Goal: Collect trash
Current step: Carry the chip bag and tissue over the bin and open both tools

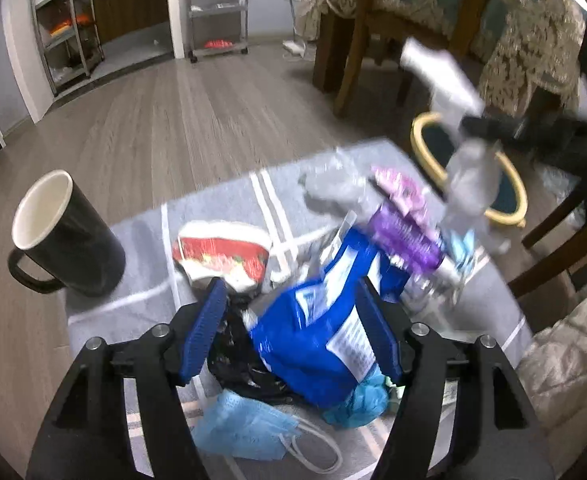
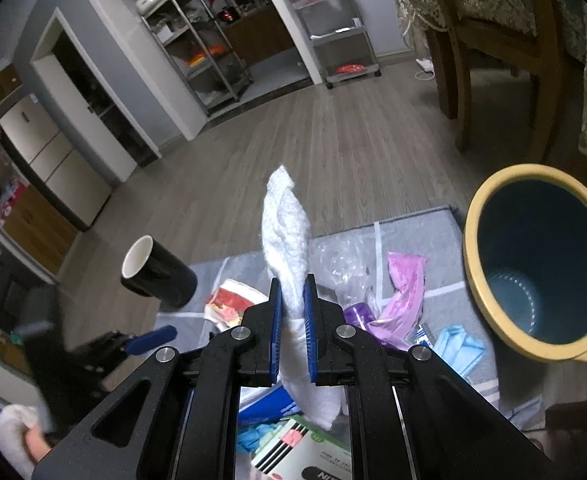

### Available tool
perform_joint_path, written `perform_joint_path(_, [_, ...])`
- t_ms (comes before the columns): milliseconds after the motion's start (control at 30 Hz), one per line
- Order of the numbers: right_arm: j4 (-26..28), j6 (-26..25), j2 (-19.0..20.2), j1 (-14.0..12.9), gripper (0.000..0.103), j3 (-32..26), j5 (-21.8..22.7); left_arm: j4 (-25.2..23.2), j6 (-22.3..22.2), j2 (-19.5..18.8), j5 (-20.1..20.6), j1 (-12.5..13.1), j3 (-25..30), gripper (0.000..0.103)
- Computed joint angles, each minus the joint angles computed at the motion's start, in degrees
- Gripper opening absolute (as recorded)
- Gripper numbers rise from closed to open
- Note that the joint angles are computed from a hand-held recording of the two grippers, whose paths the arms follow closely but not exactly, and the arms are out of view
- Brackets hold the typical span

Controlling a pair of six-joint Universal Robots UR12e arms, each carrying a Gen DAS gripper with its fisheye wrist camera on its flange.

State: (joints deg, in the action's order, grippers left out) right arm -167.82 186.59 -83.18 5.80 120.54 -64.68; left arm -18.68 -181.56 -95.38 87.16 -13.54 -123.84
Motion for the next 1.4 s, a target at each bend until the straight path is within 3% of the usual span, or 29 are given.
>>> perform_joint_path(167, [-0.4, -0.5, -1.0, -0.7, 0.012, 0.5, 1.1, -5.0, 1.2, -1.6, -0.8, 0.3, 0.7, 0.065])
perform_joint_path(233, [-0.6, -0.2, -1.0, -0.8, 0.012, 0.6, 1.3, -5.4, 0.8, -2.0, -2.0, 0.7, 0.6, 0.056])
perform_joint_path(300, [-0.6, -0.3, -0.8, -0.7, 0.012, 0.6, 1.1, -5.7, -0.1, -2.1, -3.0, 1.0, 0.8, 0.03])
perform_joint_path(333, [-0.5, -0.4, -0.8, -0.6, 0.012, 0.6, 0.9, -5.7, -0.3, -2.1, -2.9, 1.0, 0.9, 0.028])
perform_joint_path(367, [-0.3, -0.6, -0.7, -0.5, 0.012, 0.6, 0.7, -5.4, -0.1, -1.9, -2.8, 0.9, 1.0, 0.016])
perform_joint_path(467, [0.0, -0.6, -0.8, -0.5, 0.012, 0.5, 0.5, -4.4, 0.6, -1.5, -1.7, 0.4, 1.0, 0.011])
perform_joint_path(700, [-0.7, -1.4, -1.1, -0.2, 0.012, 0.4, -0.4, -2.9, 3.0, -0.2, 0.7, -0.9, 1.2, 0.007])
perform_joint_path(967, [-1.9, -1.5, -2.3, -0.8, 0.012, 0.3, -1.7, 2.9, 4.5, 2.2, 2.9, -1.9, 1.3, 0.006])
perform_joint_path(1200, [-2.3, 2.1, -4.0, -5.2, 0.012, -0.7, -2.7, 6.6, 5.1, 1.6, 2.6, -4.1, 4.6, 0.006])
perform_joint_path(1400, [-1.7, 3.5, -4.2, -9.8, 0.012, -1.4, -6.1, 3.8, 4.2, -3.0, 1.5, -7.7, 11.0, 0.006])
